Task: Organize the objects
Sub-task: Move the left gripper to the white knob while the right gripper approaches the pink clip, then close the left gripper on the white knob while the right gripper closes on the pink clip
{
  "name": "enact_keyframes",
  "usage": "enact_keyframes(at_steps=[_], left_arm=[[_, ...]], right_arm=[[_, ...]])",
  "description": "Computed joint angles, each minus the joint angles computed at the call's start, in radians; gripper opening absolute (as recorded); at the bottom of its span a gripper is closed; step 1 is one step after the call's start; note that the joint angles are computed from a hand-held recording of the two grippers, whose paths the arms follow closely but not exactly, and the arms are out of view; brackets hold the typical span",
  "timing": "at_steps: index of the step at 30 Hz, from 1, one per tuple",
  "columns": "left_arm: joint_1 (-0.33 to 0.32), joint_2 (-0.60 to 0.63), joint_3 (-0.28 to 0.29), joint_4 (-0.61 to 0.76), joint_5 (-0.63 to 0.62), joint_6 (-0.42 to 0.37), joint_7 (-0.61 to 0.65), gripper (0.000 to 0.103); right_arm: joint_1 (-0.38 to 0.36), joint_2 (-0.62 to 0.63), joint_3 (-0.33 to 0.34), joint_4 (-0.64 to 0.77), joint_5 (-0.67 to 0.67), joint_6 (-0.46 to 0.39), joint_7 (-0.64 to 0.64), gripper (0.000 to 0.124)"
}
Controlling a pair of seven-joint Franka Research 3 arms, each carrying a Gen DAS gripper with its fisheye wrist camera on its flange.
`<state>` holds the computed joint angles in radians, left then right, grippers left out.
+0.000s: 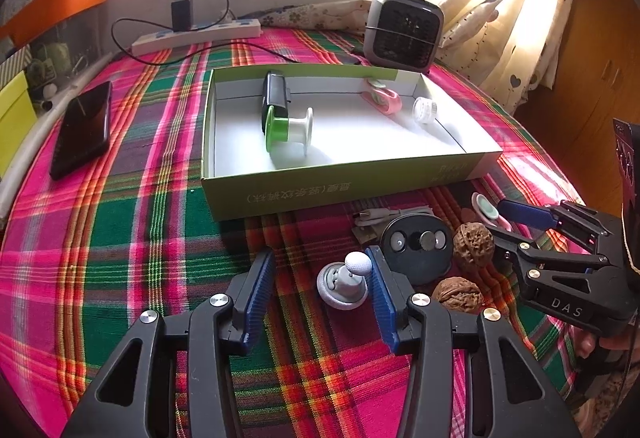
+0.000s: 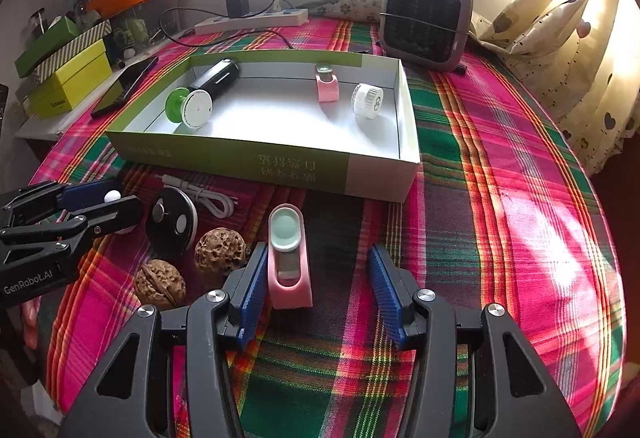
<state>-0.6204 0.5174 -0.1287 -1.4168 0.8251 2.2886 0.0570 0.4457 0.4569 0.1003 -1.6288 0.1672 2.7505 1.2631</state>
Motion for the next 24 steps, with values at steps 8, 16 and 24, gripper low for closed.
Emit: enact_keyframes(at_steps=[8,16,24], left_arm=[[-0.002,0.003,0.001,0.005,-0.002,-0.001,0.0,0.043],[-0.006,0.014,-0.003,0.019,-0.01,0.006,0.036,0.022],[-0.007,0.007,0.001,0.009,-0.012,0.016,0.029,0.022]], right_arm=[[-0.001,0.001,0.0,0.002,0.002,-0.001,-0.004,0.05],[0.0,-0.005,-0.001,-0.007,0.002,0.008,0.0,0.036],[-0.008,-0.009,0.008,-0.012,0.016,0.009,-0.016,0.018]])
